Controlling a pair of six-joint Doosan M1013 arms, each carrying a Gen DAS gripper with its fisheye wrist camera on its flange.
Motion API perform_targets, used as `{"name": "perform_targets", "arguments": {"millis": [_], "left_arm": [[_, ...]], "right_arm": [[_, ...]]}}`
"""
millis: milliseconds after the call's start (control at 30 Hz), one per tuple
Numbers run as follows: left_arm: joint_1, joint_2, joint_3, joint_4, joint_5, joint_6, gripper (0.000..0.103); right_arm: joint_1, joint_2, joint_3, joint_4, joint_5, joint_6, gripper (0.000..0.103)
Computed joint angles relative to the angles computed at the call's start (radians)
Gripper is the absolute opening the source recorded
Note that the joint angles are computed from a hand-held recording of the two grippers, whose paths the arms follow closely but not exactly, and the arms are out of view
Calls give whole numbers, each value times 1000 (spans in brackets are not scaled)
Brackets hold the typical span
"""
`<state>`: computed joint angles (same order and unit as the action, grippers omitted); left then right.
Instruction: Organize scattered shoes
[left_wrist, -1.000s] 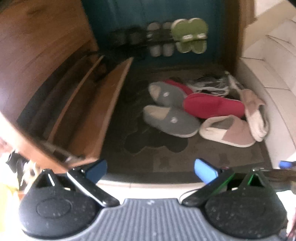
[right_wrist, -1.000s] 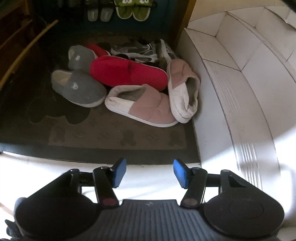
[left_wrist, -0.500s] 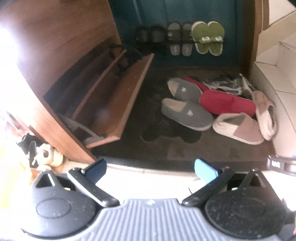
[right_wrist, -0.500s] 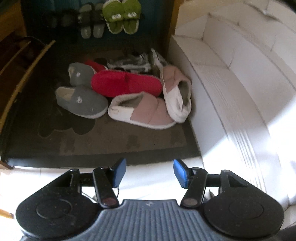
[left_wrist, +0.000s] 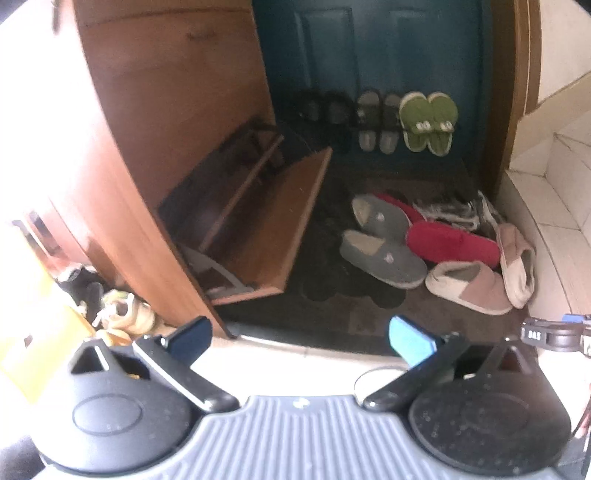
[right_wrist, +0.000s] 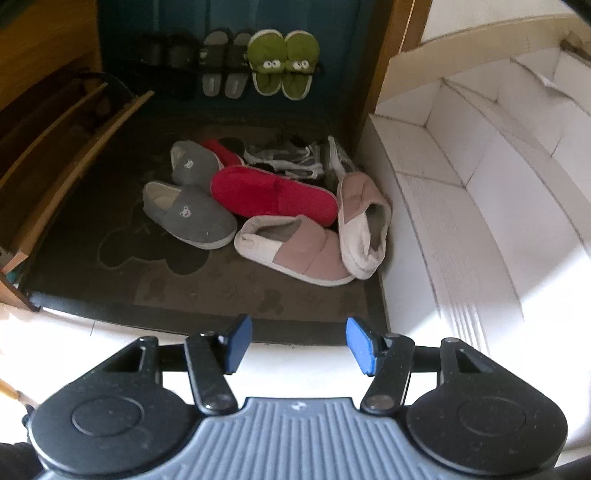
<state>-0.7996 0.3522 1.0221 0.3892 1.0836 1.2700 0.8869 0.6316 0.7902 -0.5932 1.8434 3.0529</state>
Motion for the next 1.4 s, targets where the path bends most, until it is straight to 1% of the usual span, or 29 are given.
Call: {"name": "perform_targets", "arguments": {"millis": [133,267,433,500,600,633,667,700,900,1000,1100,1167,1267,1400], "left_arm": [[-16,-30,13,43,-14,12,103],[-24,-59,39,63,-24,-4,103],[-30,-70,55,68,0,-13,103],[-33,-78,66,67,-3,-15,103],[-40,-87,81,75,-4,-8,103],[-43,-90,85,77,-4,-7,103],[-45,-91,87,79,-2,-9,103],[-47,-91,88,80,0,-10,103],[-66,-90,91,77,12,2,103],[-72,-85,97,74,1,10,103],[-66,-66,78,16,20,50,103],[-68,-60,74,17,14,63,103],[-70,-43,61,11,7,75,103],[-78,-17,37,11,21,77,103]], "right_arm": [[7,-2,-18,-44,13,-47,57],[15,-6,-27,-86,15,-86,58],[20,-28,-9,-112,14,-108,58],[21,-37,2,-124,24,-110,58],[21,-57,30,-120,20,-68,59],[22,-62,39,-115,16,-55,60],[22,-67,49,-111,13,-42,64],[23,-72,58,-106,9,-29,65],[15,-94,101,-38,-31,20,65],[7,-100,121,-4,-43,44,65],[-6,-125,166,49,-116,114,65],[-13,-127,179,65,-124,127,65],[-20,-122,183,82,-116,116,65],[-27,-138,217,133,-162,160,64]]}}
